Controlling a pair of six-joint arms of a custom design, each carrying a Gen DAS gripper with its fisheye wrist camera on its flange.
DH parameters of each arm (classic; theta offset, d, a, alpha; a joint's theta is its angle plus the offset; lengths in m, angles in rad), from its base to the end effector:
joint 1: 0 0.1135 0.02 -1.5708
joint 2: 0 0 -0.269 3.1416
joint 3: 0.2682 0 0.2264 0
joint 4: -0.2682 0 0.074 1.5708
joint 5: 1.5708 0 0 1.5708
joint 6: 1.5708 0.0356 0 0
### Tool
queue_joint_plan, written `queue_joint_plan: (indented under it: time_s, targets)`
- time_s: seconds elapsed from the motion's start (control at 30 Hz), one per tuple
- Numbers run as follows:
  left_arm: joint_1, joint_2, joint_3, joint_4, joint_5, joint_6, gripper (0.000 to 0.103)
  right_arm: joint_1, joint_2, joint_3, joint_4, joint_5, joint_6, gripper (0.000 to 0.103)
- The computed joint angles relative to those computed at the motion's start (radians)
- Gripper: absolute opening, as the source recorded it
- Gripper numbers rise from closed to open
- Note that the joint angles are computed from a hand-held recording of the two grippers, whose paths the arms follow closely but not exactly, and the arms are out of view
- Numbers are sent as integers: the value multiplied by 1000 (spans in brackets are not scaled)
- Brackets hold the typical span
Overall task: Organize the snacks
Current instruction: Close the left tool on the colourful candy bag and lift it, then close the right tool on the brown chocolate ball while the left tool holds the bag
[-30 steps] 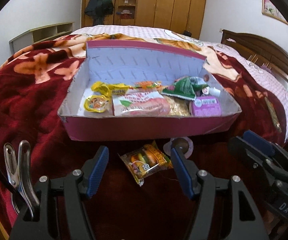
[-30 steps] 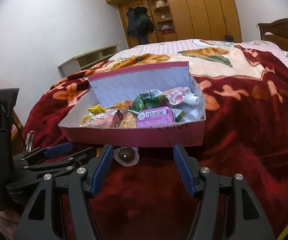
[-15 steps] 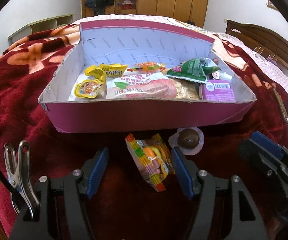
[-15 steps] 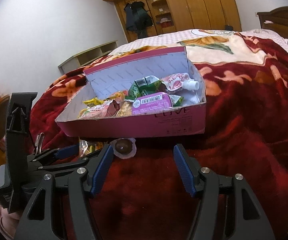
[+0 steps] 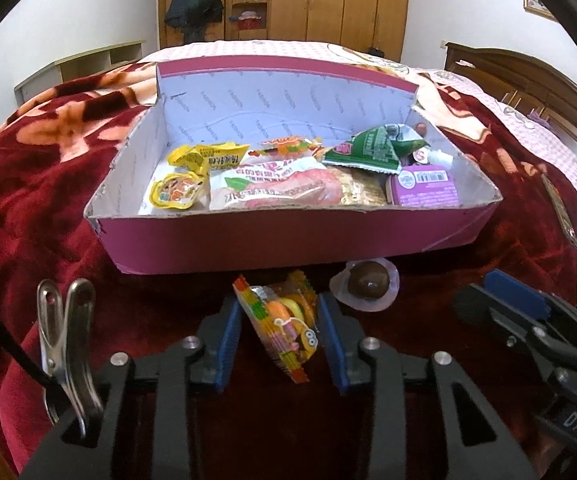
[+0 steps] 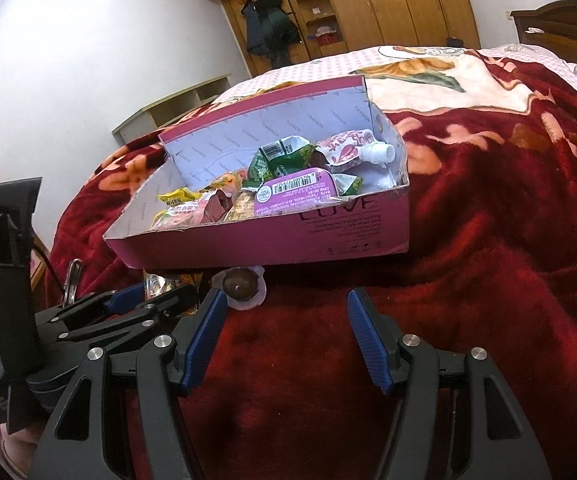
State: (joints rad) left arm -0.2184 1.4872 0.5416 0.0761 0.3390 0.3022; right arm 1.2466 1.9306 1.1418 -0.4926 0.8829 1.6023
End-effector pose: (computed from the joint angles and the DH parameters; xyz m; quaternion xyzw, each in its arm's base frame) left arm 0.2350 -0.0643 0.1575 0.2942 0.8796 -0.1441 0.3449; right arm 0.1340 0.3123 0.1601 0.2189 0.8697 0.0673 0.4373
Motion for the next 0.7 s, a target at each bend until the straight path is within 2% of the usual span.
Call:
queue_joint_plan:
  time_s: [0.27,0.47,0.7]
  targets:
    - [115,-61,3,-47,52,43,32,-2,23,35,-22,-13,-14,64]
    - [198,-35,-7,-27,82,88,33,-14,59,98,-39,-42,-69,64]
    - [232,33,7,-3,128,87,37,-63,147,232,-88,-112,-157,64]
